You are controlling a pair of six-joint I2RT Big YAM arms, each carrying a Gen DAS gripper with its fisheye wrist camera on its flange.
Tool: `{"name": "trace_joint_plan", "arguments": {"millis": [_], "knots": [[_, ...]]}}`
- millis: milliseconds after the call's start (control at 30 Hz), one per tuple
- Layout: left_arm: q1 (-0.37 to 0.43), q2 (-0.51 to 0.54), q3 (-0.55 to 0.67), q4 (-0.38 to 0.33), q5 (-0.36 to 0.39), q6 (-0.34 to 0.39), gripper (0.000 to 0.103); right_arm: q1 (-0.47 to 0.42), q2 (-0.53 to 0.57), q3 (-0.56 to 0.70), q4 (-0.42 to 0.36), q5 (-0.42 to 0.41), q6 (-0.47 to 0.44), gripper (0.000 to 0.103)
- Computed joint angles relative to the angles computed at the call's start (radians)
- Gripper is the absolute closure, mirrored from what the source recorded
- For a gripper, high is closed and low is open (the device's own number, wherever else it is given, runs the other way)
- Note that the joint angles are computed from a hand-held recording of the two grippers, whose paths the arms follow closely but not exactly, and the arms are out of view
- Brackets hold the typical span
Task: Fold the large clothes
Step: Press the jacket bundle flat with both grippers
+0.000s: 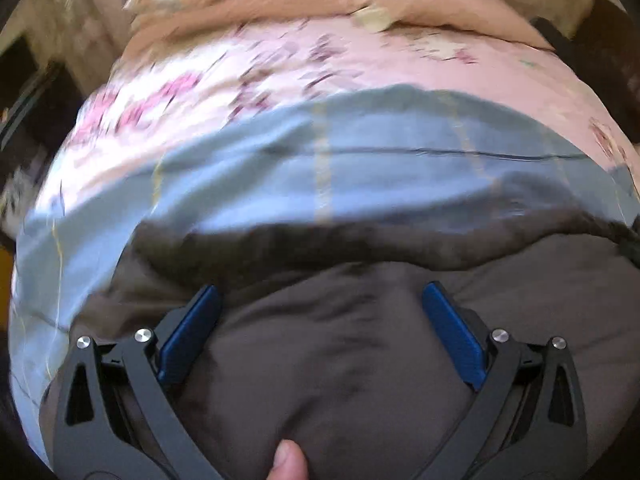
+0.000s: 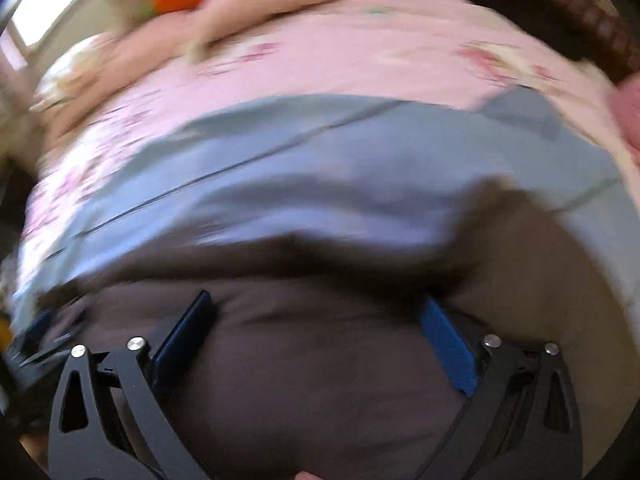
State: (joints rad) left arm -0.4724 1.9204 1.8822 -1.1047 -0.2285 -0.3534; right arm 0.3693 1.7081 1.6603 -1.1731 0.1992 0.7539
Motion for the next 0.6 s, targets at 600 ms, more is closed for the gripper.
{"name": "trace_joint_plan", "arguments": {"millis": [600], "knots": [[0.009,-0.233,-0.288,0.118,-0.263,-0.127,0.002,-0.011,-0.127,-0.177,0.079,0.193,0.027,0.001]]}}
